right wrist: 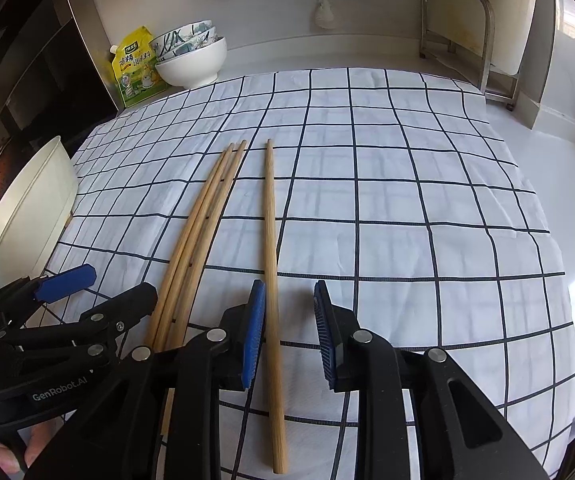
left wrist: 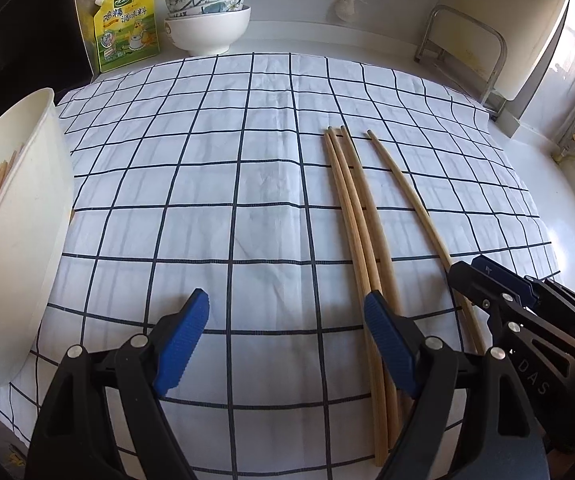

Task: Organize utensils
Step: 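Close the left tool on a chopstick while the right tool grasps another, then lift both held chopsticks and carry them over the white basin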

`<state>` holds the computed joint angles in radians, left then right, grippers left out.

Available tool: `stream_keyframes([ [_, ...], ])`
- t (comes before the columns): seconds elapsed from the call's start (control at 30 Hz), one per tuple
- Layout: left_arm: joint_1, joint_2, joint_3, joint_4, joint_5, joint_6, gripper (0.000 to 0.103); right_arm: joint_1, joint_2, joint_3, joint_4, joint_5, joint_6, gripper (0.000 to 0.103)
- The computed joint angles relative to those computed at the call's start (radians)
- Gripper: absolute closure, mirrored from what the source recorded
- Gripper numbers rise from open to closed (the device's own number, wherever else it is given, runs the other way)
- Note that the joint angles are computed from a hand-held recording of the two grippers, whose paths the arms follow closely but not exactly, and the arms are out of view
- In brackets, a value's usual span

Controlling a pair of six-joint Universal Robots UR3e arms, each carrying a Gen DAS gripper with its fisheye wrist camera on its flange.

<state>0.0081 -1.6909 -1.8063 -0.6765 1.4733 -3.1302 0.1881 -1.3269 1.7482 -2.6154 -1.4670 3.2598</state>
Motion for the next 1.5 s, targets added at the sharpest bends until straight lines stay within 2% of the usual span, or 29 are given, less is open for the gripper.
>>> stream_keyframes([
  [0.27, -0.025, -0.034, 0.028, 0.012, 0.033, -0.012, 0.021, -0.005, -0.001, 0.012, -0.019, 0.007, -0.010, 0.076],
  [0.4, -0.028, -0.039, 0.024, 0.021, 0.055, -0.012, 0.015, 0.005, 0.002, 0.010, -0.022, -0.008, -0.014, 0.075],
  [0.47, -0.041, -0.046, 0.026, 0.018, 0.101, -0.008, 0.016, 0.011, 0.005, 0.004, -0.020, -0.015, -0.019, 0.074],
  [0.6, -0.026, -0.036, 0.012, 0.024, 0.098, -0.001, 0.015, 0.029, 0.018, -0.012, -0.016, -0.040, -0.028, 0.070],
  [0.8, -0.032, -0.079, 0.067, 0.012, 0.103, -0.012, 0.017, 0.072, 0.059, -0.063, -0.004, -0.114, -0.045, 0.070],
  [0.87, -0.036, -0.096, 0.092, 0.005, 0.102, -0.013, 0.022, 0.095, 0.079, -0.085, -0.002, -0.156, -0.055, 0.070],
  [0.97, -0.044, -0.110, 0.123, -0.013, 0.097, -0.006, 0.034, 0.098, 0.086, -0.091, -0.005, -0.159, -0.059, 0.073],
  [1.03, -0.050, -0.110, 0.130, -0.016, 0.086, 0.008, 0.051, 0.101, 0.090, -0.101, 0.003, -0.160, -0.063, 0.077],
  [1.07, -0.054, -0.110, 0.133, -0.019, 0.081, 0.014, 0.055, 0.104, 0.091, -0.108, 0.011, -0.162, -0.063, 0.085],
  [1.1, -0.057, -0.108, 0.134, -0.023, 0.077, 0.019, 0.065, 0.104, 0.092, -0.113, 0.018, -0.160, -0.062, 0.097],
  [1.13, -0.058, -0.105, 0.135, -0.028, 0.071, 0.024, 0.076, 0.104, 0.092, -0.114, 0.020, -0.157, -0.058, 0.097],
  [1.23, -0.046, -0.088, 0.124, -0.043, 0.050, 0.042, 0.096, 0.079, 0.077, -0.094, 0.015, -0.108, -0.038, 0.097],
  [1.33, -0.003, -0.048, 0.092, -0.071, -0.017, 0.054, 0.096, 0.054, 0.052, -0.070, 0.021, -0.058, -0.006, 0.097],
  [1.5, 0.077, 0.059, 0.031, -0.108, -0.108, 0.080, 0.096, 0.060, 0.015, -0.055, 0.029, -0.034, 0.036, 0.097],
])
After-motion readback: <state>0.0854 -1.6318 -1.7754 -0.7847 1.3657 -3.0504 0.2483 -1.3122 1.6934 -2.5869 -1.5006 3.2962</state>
